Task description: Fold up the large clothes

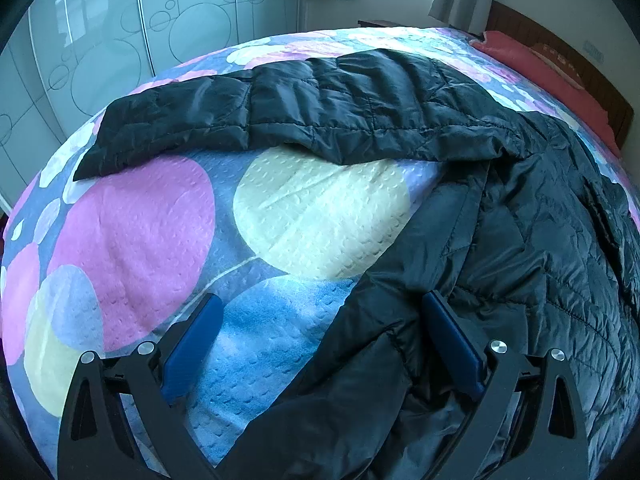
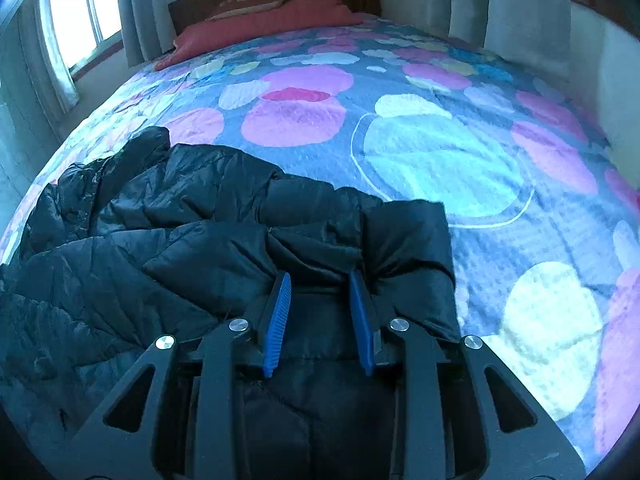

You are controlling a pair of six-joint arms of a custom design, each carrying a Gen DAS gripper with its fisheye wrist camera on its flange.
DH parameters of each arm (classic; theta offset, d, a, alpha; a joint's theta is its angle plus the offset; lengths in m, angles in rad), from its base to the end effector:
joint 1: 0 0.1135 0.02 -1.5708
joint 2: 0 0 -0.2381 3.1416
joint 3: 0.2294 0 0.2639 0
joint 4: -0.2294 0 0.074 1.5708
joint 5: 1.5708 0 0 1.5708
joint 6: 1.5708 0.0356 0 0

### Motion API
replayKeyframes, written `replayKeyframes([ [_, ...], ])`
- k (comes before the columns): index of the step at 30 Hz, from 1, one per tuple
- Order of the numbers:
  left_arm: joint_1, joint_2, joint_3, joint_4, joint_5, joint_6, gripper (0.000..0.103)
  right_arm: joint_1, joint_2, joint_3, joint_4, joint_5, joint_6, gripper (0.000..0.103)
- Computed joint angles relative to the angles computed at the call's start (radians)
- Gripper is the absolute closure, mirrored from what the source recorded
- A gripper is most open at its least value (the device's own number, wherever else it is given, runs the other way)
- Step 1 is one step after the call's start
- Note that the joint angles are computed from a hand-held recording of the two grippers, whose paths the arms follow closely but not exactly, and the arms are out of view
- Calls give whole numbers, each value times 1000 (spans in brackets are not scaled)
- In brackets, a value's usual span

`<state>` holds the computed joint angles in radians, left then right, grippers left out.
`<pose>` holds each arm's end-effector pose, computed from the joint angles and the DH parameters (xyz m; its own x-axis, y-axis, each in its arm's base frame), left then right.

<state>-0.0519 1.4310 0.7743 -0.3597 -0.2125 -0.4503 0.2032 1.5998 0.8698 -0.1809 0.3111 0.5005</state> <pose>0.2843 -0.0073 0.1474 -0.7383 -0.3877 -0.5520 -0.4237 0.9033 -0.0677 0.3201 0.0548 0.1396 -0.6829 0.3257 -0.6539 0.3640 0.9278 0.0820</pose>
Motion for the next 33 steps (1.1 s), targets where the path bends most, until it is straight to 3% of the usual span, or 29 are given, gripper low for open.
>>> replayKeyframes([
  [5,-2,1,0,1,-3,-1,4,94,-169,-110,-19,107,75,73],
  [7,-2,1,-1,2,-1,-2,4,131,-167,-126,-35,154,96,73],
  [10,-2,3,1,2,-1,-2,4,117,-90,-148,30,132,87,72],
  [12,-3,1,-1,3,-2,-2,4,110,-95,-130,5,124,84,73],
  [18,-7,0,-4,3,-5,-5,4,209,-243,-163,-67,153,162,72],
  [26,-11,-3,-6,3,-8,-8,4,233,-70,-121,-3,145,167,68],
  [33,-3,-13,-15,8,12,-10,4,237,-44,-128,29,162,158,68],
])
